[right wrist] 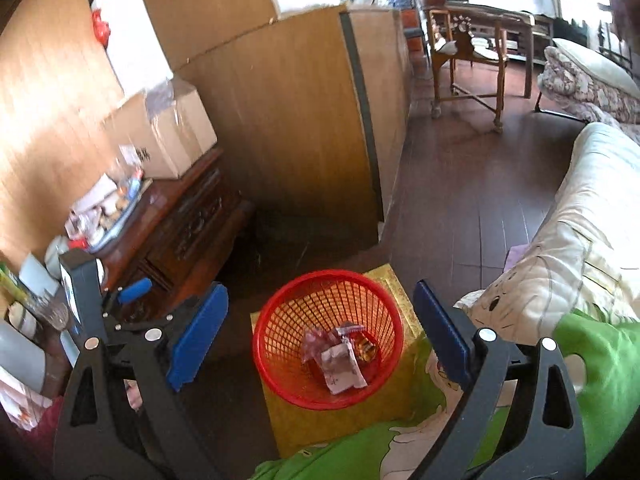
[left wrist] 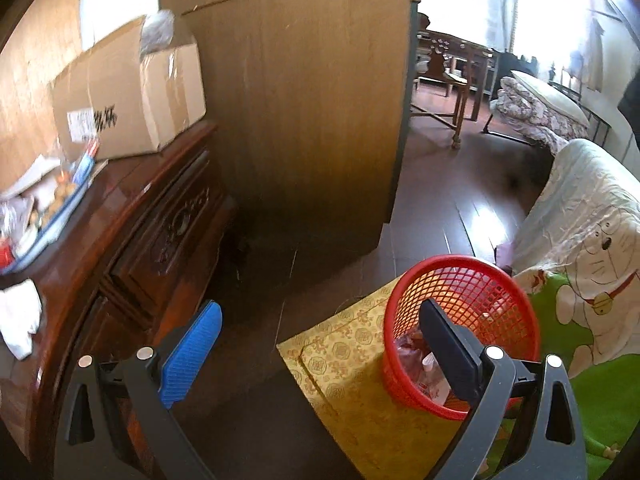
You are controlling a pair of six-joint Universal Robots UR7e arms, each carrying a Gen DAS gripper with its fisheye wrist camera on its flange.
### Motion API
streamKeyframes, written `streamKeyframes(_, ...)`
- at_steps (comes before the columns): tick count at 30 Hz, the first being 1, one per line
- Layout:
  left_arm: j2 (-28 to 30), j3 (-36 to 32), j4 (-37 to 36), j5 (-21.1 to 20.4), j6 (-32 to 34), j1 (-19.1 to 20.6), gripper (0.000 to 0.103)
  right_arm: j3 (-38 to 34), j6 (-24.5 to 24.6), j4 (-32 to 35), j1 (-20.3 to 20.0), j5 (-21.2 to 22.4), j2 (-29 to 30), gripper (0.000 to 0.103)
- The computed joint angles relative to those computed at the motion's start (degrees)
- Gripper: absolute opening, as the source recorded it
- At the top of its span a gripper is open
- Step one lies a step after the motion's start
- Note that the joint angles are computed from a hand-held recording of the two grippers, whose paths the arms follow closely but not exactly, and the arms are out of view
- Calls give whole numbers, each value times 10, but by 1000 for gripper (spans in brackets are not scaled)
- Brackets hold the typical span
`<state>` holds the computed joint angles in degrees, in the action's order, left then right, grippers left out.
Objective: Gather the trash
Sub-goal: 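Turn both tools back toward the bed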
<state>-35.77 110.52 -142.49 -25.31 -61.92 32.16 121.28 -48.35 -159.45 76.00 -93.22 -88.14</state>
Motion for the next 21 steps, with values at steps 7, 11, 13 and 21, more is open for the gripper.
streamKeyframes(7, 3, -22, 1, 10, 40, -30, 97, 0, 39, 18, -29, 59, -52, 90)
streamKeyframes(11, 11, -45, 8, 21, 66, -48, 97, 8, 15, -11, -47, 78, -93, 90)
streamKeyframes(13, 22, -64, -6, 23, 98, -58, 97, 8, 11, -17, -67, 100, -120, 91)
streamKeyframes(21, 106, -187, -114, -3, 291, -87, 97, -29, 53, -48, -182, 174, -184, 96)
